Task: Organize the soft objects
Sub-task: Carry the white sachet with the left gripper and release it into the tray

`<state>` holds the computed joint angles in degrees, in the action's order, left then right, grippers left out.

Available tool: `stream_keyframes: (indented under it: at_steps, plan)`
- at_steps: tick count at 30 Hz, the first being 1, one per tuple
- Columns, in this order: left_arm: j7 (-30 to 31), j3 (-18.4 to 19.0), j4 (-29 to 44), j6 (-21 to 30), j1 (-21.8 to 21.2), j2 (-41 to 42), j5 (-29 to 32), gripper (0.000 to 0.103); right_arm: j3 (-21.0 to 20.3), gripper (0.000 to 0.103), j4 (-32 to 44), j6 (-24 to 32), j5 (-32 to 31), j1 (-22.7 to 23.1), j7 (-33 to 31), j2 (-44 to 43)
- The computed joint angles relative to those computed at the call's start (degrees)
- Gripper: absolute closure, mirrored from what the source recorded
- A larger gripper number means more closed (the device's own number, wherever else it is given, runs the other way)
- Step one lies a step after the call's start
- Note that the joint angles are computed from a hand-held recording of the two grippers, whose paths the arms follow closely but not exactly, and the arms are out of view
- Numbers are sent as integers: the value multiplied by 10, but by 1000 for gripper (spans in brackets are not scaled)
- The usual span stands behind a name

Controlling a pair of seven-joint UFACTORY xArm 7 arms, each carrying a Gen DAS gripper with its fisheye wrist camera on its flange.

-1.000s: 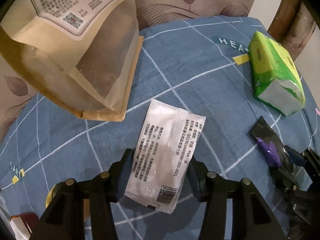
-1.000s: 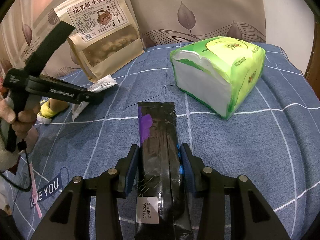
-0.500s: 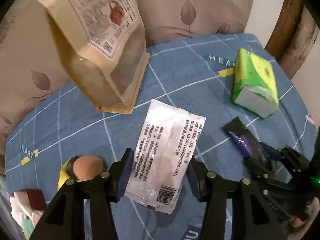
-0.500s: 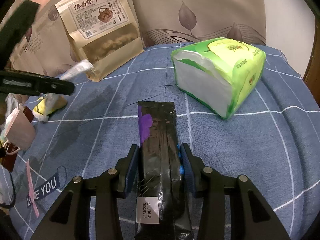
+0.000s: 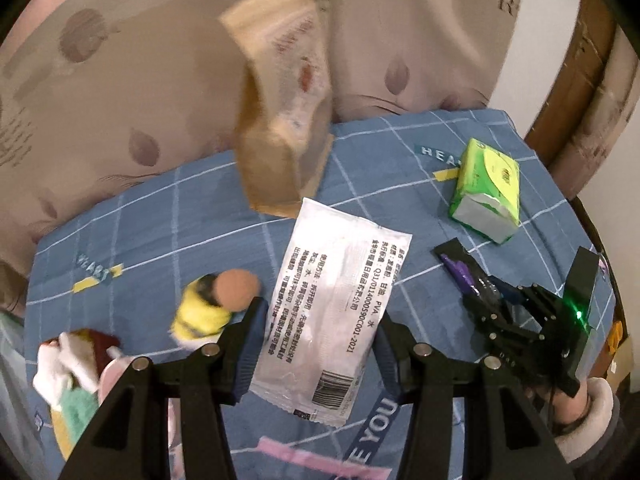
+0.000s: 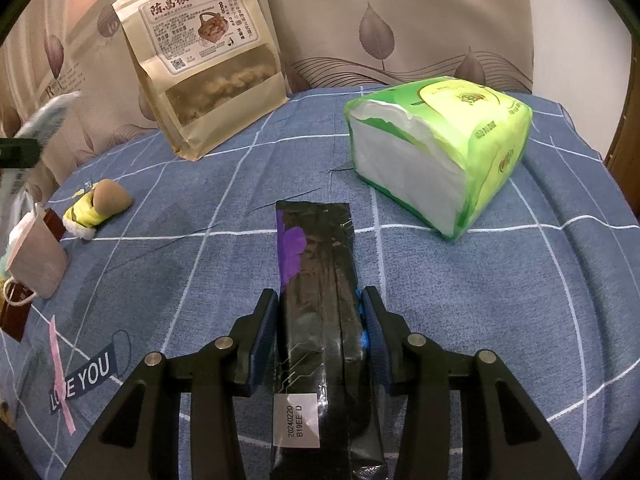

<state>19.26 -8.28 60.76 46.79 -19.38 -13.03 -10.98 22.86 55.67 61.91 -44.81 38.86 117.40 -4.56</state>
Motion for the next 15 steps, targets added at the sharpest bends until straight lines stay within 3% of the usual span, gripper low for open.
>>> stream_keyframes:
  at_steps: [15]
  plan:
    - [-2, 59, -36, 4, 91, -78, 47, 52, -1, 62, 3, 7, 4, 1, -9, 2]
